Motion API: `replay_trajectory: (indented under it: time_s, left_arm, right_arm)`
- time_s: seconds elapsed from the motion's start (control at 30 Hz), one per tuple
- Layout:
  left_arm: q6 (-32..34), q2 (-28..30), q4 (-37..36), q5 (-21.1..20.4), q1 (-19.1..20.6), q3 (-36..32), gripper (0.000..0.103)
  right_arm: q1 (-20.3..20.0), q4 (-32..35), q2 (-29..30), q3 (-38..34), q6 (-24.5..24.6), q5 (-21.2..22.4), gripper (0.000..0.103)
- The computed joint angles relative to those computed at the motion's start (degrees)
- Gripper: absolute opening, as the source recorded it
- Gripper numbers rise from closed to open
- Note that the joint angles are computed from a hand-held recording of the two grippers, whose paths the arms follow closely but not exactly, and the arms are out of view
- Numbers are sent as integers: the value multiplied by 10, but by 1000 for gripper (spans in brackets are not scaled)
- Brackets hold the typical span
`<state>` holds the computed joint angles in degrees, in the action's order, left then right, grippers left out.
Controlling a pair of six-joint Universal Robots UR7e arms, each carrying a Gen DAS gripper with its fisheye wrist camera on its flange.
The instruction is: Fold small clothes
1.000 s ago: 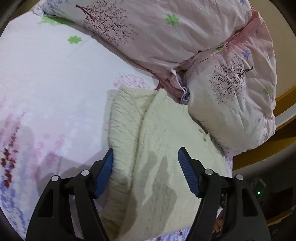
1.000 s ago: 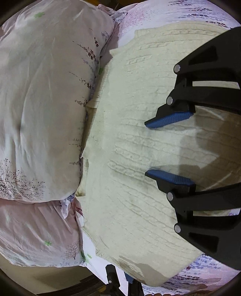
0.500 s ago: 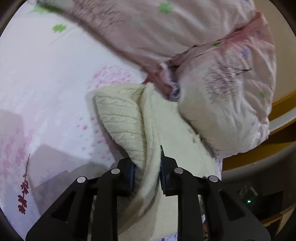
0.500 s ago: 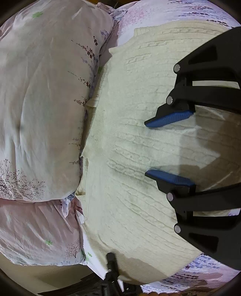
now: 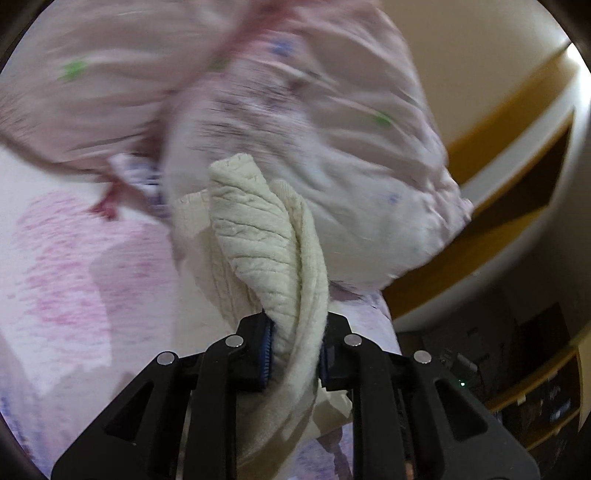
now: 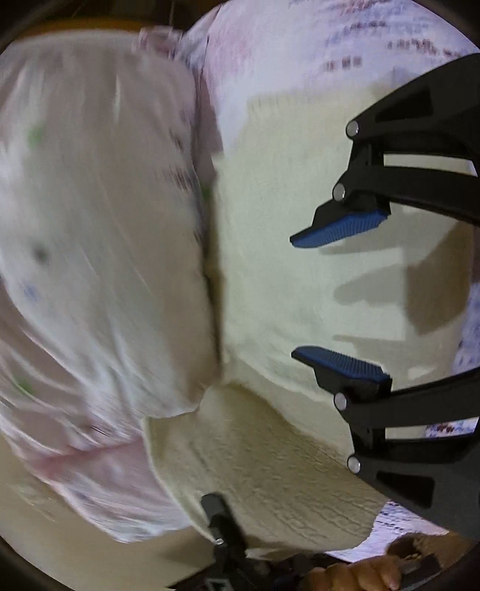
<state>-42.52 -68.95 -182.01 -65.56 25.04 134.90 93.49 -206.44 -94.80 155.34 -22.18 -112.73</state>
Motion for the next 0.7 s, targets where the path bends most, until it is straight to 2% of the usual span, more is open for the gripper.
replay_trajectory:
  time_s: [0.13,0.27,0.33,0.5,0.6,0.63,0.7]
  left_arm:
    - [11,58,-14,-19,-12,-37,18]
    - [20,117,-9,-27,-28,-75,18]
    - [27,156,3,-33,-36,-103,18]
    - [47,253,84,-69,-45,-185,18]
    - [52,289,136,-114,-37,-225,24]
    - [56,292,137,-125,-36,-227,28]
    - [82,286,109,-129,-42,-214,47]
  right_arm:
    - [-52,39,-97,19,-10,27,59]
    - [-145,117,-210,32,-7,92,59]
    - [-199,153,-269,41,-13,132,59]
    - [-297,231,-359,39,-16,204,59]
    - [-359,290,-409,34,-16,248,59]
    - [-396,329,-443,32,-21,281,59]
    - [-444,386,-484,26,-31,327,59]
